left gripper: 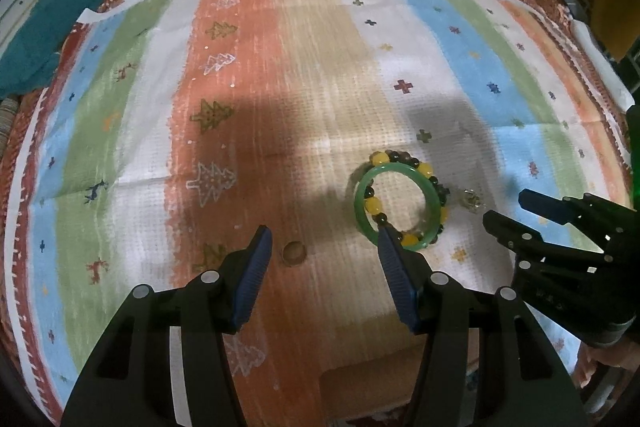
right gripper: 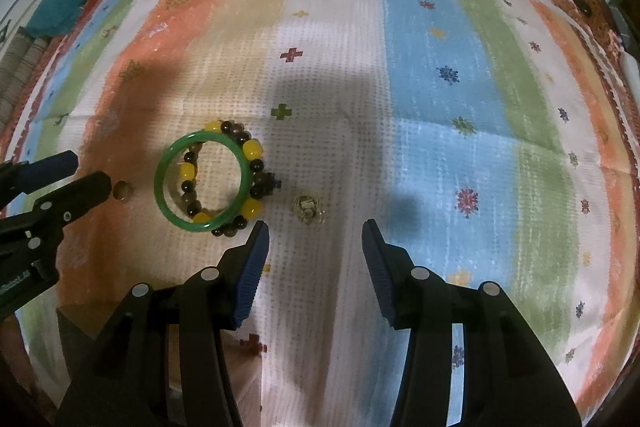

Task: Organize jewelry
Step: 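Move both open tools to the green jade bangle and gold earring, then grasp the green jade bangle with the left tool while the right tool grasps the gold earring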

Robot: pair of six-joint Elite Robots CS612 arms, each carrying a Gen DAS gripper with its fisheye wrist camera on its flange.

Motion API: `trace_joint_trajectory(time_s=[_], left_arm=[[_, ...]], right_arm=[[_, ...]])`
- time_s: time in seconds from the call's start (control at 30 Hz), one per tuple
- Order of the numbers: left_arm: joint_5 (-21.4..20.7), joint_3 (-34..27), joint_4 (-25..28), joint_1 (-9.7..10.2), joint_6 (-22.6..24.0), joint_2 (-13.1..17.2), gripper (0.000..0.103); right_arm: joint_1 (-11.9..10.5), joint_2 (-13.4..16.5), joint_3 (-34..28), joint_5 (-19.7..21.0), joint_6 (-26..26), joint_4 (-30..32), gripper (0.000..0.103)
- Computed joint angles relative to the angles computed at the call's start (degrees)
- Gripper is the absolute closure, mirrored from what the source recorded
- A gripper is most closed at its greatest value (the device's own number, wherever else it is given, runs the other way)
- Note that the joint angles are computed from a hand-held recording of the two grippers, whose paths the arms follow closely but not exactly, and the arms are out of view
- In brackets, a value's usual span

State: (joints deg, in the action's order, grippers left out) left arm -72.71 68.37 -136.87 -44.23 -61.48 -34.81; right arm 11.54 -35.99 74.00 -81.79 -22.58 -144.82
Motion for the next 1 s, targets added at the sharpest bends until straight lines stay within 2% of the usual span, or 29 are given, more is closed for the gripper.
trace_joint_trajectory(time_s=[0.23,0.37,0.53,0.6,0.67,0.8,0.9,0.93,1.0], left_arm=[[-1.6,-1.5,-0.3,0.88,1.2,1.4,0.048],[-2.9,-2.8,-0.1,1.34,2.3,2.4,0.054],[-4.7,-4.1,-0.1,1.78,3.6,3.6,0.056],[-5.4,-4.7,-0.1,2.01,4.1,4.1,0.059],[-6.0,-5.3,-0.1,2.15,4.3,4.5,0.068],[-7.9,-6.8,0.4,2.44,5.9,5.7,0.070],[-8.3,-7.1,0.0,2.51,6.9,6.0,0.084],[-8.3,-7.3,0.2,2.53,6.6,6.1,0.093],[-8.8,-7.8,1.4,2.55,6.7,6.3,0.095]], right_arm=[[0.2,1.2,-1.9,-0.2,-0.1,1.4,0.055],[0.3,1.9,-2.8,-0.5,-0.4,2.3,0.060],[0.5,2.6,-3.9,-0.7,-0.7,3.1,0.061],[0.7,2.9,-4.2,-0.9,-1.0,3.4,0.065],[0.9,3.2,-4.6,-1.6,-1.4,3.5,0.067],[1.0,3.7,-5.3,-2.1,-1.4,3.6,0.072],[1.1,4.0,-5.5,-2.8,-1.9,3.3,0.078],[1.2,4.1,-5.5,-3.2,-2.1,3.1,0.080],[1.3,4.1,-5.5,-3.6,-2.5,2.8,0.086]])
